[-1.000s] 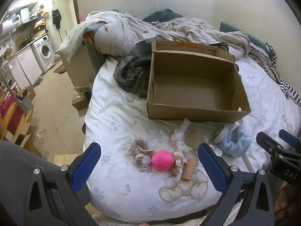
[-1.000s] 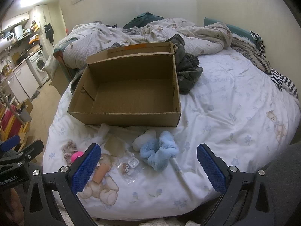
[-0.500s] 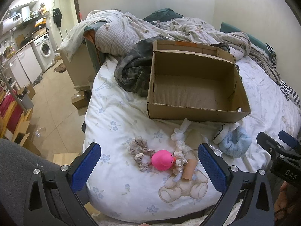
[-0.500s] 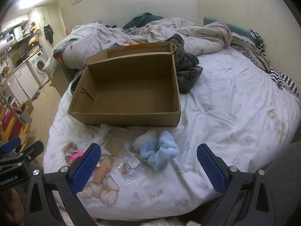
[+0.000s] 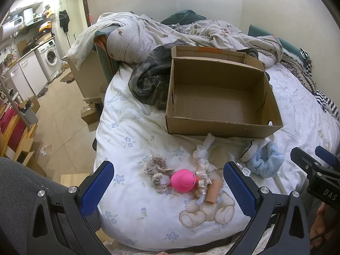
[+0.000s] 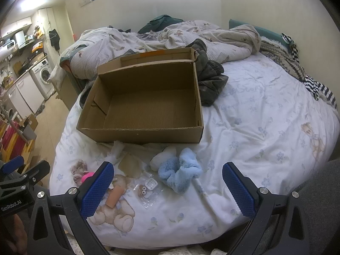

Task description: Organize soft objects

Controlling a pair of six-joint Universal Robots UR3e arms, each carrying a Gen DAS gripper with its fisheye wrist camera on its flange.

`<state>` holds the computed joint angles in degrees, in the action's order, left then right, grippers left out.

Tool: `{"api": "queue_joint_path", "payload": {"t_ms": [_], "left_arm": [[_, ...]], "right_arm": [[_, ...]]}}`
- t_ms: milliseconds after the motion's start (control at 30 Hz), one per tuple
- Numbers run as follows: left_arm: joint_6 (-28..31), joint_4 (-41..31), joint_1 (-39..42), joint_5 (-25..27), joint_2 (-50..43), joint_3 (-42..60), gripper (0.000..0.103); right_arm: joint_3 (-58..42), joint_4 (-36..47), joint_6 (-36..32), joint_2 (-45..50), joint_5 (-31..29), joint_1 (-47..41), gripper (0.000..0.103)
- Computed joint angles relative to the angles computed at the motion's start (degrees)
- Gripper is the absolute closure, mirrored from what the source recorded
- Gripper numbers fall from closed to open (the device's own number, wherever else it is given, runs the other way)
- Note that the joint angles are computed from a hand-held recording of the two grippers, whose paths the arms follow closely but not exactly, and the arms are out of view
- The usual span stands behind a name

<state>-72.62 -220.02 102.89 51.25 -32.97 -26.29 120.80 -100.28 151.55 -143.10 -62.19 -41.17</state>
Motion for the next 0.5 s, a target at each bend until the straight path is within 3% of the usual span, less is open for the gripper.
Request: {"api": "queue_joint_path", "payload": {"t_ms": [500], "left_arm": [[-0.1,-0.1,0.0,0.1,0.1,-0.2,0.0]], "right_arm": [[0.1,0.2,-0.1,-0.1,0.2,-0.3,0.0]]}}
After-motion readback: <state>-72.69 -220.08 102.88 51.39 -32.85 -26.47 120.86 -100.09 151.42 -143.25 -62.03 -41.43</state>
